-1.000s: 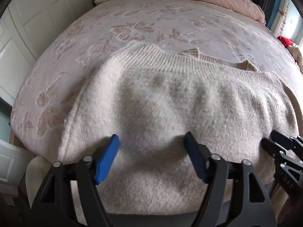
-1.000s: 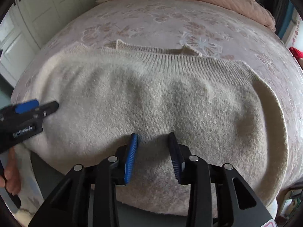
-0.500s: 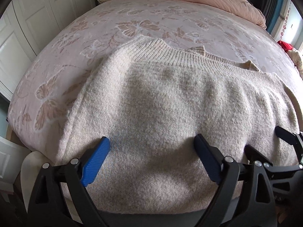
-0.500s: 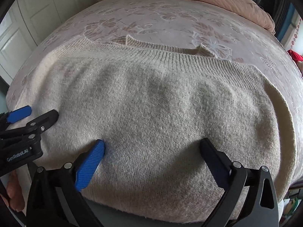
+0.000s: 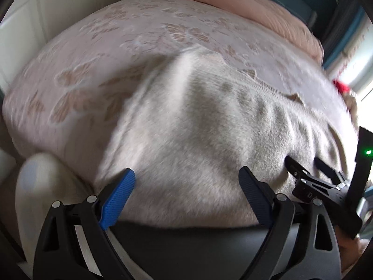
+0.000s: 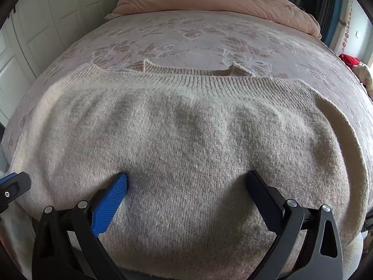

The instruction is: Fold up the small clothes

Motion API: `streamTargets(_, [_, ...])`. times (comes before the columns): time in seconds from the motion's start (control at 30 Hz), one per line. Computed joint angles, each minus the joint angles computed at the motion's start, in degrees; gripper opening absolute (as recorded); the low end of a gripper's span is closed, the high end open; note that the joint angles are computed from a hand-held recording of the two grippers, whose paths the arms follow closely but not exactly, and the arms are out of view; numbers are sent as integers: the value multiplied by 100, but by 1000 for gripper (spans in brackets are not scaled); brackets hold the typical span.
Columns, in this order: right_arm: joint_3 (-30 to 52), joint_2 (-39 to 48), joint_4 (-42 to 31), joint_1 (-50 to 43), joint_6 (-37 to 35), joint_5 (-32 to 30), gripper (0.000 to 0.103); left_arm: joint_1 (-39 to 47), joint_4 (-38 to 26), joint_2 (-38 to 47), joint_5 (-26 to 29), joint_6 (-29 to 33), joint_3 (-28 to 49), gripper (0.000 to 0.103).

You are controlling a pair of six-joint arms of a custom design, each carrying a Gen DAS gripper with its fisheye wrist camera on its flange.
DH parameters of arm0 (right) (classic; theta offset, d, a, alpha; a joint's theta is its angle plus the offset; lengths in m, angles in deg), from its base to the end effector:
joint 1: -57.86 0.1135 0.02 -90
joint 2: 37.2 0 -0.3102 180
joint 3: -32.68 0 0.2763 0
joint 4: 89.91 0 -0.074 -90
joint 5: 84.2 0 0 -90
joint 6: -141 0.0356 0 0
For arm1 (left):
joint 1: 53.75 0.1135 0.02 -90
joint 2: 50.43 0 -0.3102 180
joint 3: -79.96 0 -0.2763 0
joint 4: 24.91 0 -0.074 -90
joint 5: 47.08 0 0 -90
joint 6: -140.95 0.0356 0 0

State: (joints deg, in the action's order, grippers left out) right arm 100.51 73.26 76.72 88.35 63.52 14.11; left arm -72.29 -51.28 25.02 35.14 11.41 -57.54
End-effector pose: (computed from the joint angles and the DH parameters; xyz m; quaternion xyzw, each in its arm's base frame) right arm 0.3411 0.1949 0.1265 -0.1280 0.9454 0.0424 0.2967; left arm 0.2193 -0.0685 0.1695 -0.1930 0.9428 -0.0709 0.2625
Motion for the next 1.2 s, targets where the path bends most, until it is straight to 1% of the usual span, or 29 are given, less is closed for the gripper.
streamTargets(0.07, [223,-67,-421,-27,56,-39,98,110,-39,-277,11,-215,-191,88])
streamTargets(0.17, [155,-320,-248,25,165,10,98,211,-91,-783,-43,-592,-470,88])
streamTargets(0.23, [309,-275,-338,47,156,-1,98,237,-67,-913,-155,-729,-553,92])
streamTargets(0.27, [503,-133,-476,53,130,-30,98,291,15,-847,-121,-740,-564,92])
streamTargets(0.37, [1088,430,-982,23,108,-97,98,626,360,-315,382,-793,-563,92])
streamTargets(0.4, [1155,536,-988,48,119,-61,98,751,536,-35,578,-873,-560,92])
streamTargets(0.47, [1134,602,-798,108,59,125,98,861,704,409,773,-845,-466,92])
streamTargets(0.53, [1204,653,-855,169,68,251,98,813,806,529,816,-843,-417,92])
streamTargets(0.67, [1221,685,-833,157,119,212,98,902,873,603,948,-1113,-354,91])
streamTargets(0.73, [1165,674,-768,152,120,217,98,967,859,547,992,-1182,-315,85])
streamTargets(0.77, [1153,679,-737,148,115,225,98,978,794,509,956,-1180,-276,76])
streamTargets(0.8, [1106,660,-686,152,126,236,98,1034,712,431,993,-1092,-233,71])
streamTargets(0.83, [1043,631,-625,161,139,250,98,1028,651,397,972,-1080,-196,67])
streamTargets(0.87, [962,583,-571,178,152,267,98,1040,556,345,962,-1060,-147,60])
streamTargets(0.93, [922,572,-502,171,145,258,98,1051,401,251,928,-984,-23,51])
streamTargets(0.97, [911,567,-482,161,135,238,98,1041,350,230,909,-940,29,39])
streamTargets(1.0, [900,562,-465,152,126,218,98,998,266,178,862,-875,113,33])
streamTargets(1.03, [892,559,-452,149,127,205,98,973,223,100,856,-820,148,30])
streamTargets(1.07, [879,555,-425,136,112,176,98,934,159,37,841,-795,231,22])
streamTargets(1.1, [862,547,-406,136,116,165,98,857,94,-45,830,-776,323,18])
streamTargets(1.2, [784,511,-314,93,63,70,98,559,-51,-260,738,-748,610,13])
